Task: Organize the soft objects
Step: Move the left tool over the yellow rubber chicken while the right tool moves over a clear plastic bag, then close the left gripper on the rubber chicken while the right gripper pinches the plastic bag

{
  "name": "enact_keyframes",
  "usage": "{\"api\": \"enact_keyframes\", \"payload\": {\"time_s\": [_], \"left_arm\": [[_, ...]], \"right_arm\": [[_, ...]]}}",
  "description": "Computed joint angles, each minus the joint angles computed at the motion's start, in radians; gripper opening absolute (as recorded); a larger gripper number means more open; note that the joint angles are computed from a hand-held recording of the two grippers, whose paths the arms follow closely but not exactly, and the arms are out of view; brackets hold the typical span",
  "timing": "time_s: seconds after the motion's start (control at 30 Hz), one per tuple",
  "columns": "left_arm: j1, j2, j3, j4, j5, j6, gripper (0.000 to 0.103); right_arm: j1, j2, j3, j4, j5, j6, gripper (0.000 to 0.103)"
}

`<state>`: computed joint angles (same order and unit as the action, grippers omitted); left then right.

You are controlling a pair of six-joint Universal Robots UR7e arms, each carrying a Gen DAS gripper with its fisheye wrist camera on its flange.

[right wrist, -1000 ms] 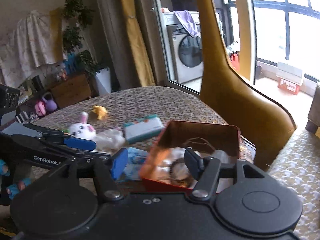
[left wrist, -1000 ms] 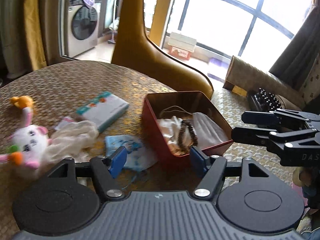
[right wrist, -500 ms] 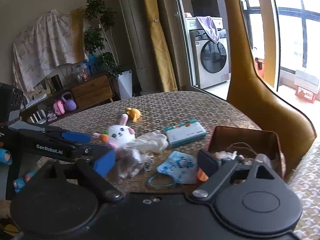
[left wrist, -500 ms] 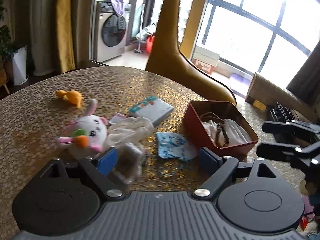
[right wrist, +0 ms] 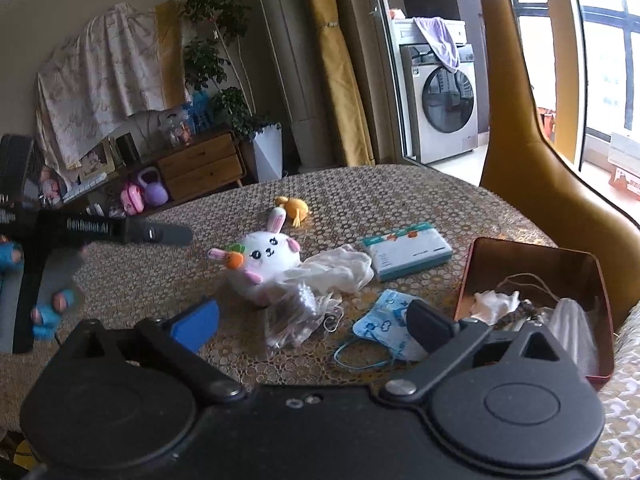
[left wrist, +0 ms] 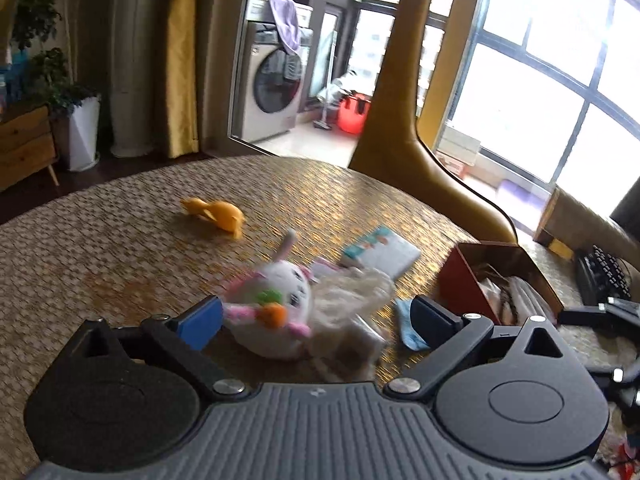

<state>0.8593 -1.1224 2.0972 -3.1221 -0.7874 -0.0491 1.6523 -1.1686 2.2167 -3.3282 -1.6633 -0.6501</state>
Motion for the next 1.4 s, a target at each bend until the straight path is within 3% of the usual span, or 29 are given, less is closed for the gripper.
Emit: {"api": "enact_keyframes", "payload": {"time_s": [0.2,0.37,0.5,0.67,0.87,1.13,1.4], "left_arm": [[0.069,0.004,-0.087,0.029,-0.025,-0.008,0.101],[0.123,0.066,-0.201,0.034,0.032,0.014,0.101],[0.150,0.157,-0.311,0.022,0.124,0.129,0.101],[0.199,0.245,-0.444,0.054,0.148,0.120,0.101],[0.261,0.349,-0.633,0.177,0.157,0.034,0.101],[0.321,0.498,-0.913,0.494,0.135,-0.119,0.101],[0.352,0.621,-1.107,0.630,0.138,-0.106,0.101]], "right_arm": [[0.018,0.060,-0.037,0.036,-0.007,-0.029,0.100],[0.036,0.106,-0.086,0.095,-0.016,-0.080,0.096],[0.046,0.135,-0.126,0.141,-0.024,-0.119,0.095],[0.052,0.193,-0.198,0.194,-0.057,-0.157,0.092],[0.054,0.264,-0.270,0.262,-0.085,-0.202,0.085],[0.054,0.333,-0.338,0.293,-0.115,-0.285,0.080],[0.035,0.365,-0.389,0.366,-0.109,-0.276,0.071]]}}
